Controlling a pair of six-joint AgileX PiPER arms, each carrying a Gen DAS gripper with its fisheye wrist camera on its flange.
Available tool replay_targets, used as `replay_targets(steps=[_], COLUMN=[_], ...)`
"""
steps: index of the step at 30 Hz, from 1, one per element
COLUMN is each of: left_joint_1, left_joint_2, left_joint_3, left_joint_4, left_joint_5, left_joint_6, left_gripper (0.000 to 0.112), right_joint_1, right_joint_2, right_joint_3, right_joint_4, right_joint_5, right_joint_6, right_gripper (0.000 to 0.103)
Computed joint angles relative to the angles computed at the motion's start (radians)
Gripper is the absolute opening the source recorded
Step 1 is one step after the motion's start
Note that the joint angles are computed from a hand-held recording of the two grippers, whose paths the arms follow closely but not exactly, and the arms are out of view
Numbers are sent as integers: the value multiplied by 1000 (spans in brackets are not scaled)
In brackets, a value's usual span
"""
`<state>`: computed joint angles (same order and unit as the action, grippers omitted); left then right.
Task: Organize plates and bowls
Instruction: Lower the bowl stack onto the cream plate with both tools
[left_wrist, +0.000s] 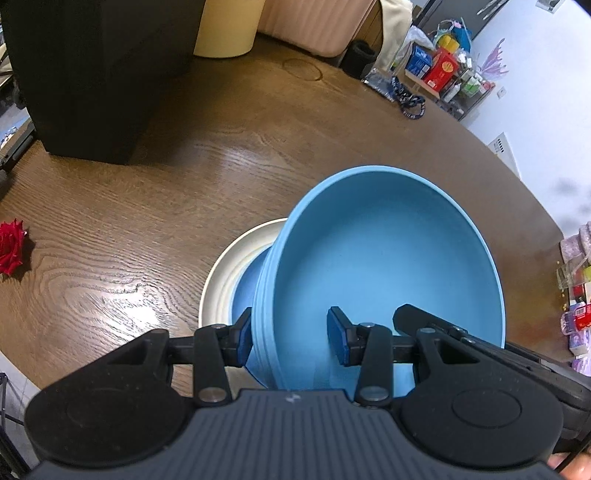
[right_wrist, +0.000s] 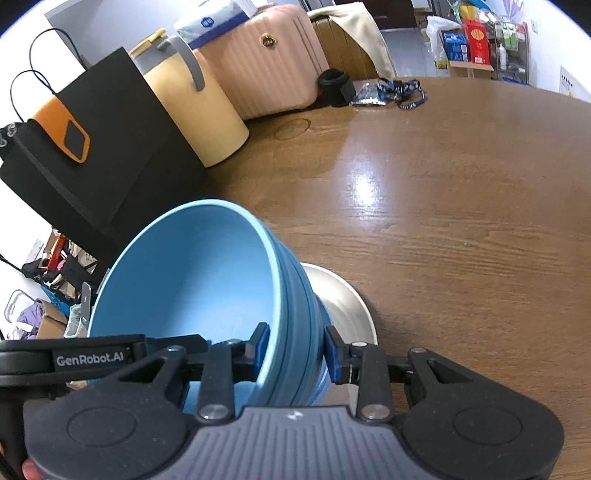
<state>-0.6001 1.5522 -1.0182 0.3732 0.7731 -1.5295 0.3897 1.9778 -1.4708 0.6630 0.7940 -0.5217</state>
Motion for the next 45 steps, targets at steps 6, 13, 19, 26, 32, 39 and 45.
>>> replay_targets(steps=[6, 13, 19, 26, 32, 39, 45], left_joint_1=[52, 100, 116, 127, 135, 134, 129], left_joint_2=[27, 65, 79, 83, 82, 74, 62], left_joint_3=[15, 6, 10, 18, 22, 22, 22], left_joint_4=[-43, -85, -112, -128, -141, -128, -114], left_joint_5=[-39, -69, -86, -98, -103, -96, -89], left_joint_6=[79, 166, 208, 239, 265, 269, 264], left_gripper=[42, 42, 41, 41, 42, 42, 43], right_joint_1=[15, 27, 35, 44, 54, 63, 59], right_joint_2=[41, 78, 96, 93, 81, 61, 38], right_joint_3=[-15, -51, -69, -60, -44, -31, -14], right_joint_4=[1, -22, -41, -46, -60, -70, -64], right_joint_5=[-7, -6, -7, -27, -45, -73, -93], right_joint_6=[26, 66, 93, 90, 91, 87, 72], right_gripper=[30, 30, 30, 30, 30, 32, 33])
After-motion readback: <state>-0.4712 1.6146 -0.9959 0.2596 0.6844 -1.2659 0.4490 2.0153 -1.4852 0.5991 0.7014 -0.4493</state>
